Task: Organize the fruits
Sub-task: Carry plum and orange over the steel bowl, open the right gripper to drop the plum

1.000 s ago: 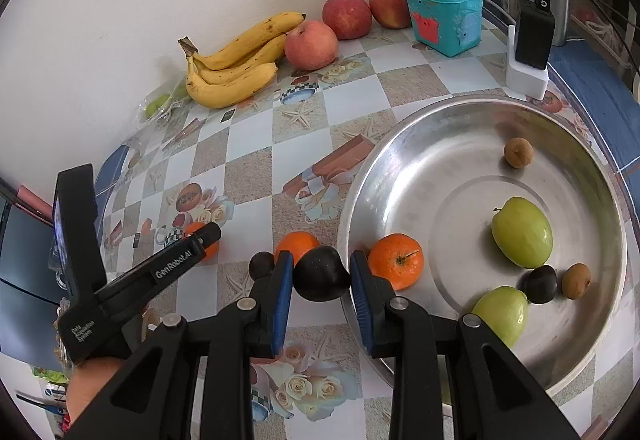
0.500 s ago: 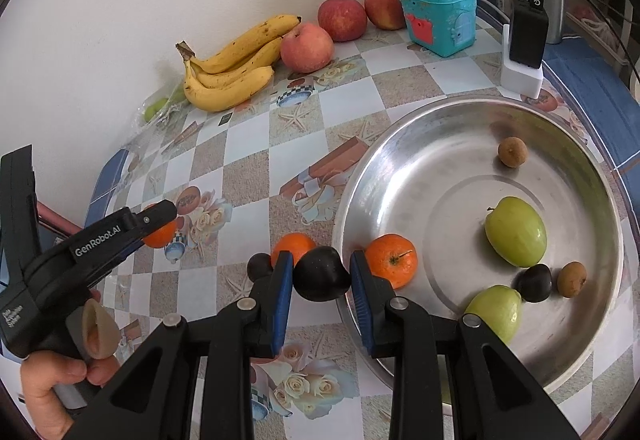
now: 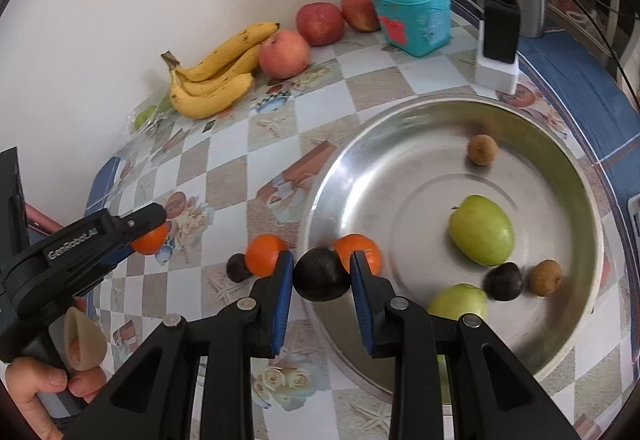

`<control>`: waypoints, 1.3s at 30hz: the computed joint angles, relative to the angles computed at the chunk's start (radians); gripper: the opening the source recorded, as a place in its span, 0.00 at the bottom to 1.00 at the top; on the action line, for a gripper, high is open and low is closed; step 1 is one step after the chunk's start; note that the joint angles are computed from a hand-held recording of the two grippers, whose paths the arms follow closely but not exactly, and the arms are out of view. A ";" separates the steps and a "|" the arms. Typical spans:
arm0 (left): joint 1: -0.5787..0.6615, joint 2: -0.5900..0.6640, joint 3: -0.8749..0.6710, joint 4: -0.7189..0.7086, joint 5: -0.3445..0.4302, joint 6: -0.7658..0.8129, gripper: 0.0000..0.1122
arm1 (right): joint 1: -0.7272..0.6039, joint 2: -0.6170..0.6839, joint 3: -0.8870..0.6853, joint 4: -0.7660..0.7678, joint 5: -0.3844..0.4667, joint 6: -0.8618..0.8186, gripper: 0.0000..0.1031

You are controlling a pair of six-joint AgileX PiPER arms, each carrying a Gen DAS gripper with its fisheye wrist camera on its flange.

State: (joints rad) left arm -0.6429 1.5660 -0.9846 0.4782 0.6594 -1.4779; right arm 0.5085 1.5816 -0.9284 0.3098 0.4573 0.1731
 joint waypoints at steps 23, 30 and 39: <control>-0.169 0.237 -0.342 -0.108 0.096 0.182 0.37 | -0.323 -0.067 0.095 -0.124 0.030 0.022 0.29; -0.221 0.350 -0.483 -0.150 0.174 0.275 0.37 | -0.342 -0.067 0.113 -0.091 -0.018 -0.019 0.29; -0.241 0.440 -0.570 -0.212 0.227 0.353 0.37 | -0.345 -0.049 0.116 -0.066 -0.030 -0.032 0.30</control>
State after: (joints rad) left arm -0.8844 2.0056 -1.5549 0.2665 0.8859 -1.1248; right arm 0.1639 1.5322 -0.8121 0.2441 0.4270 0.1416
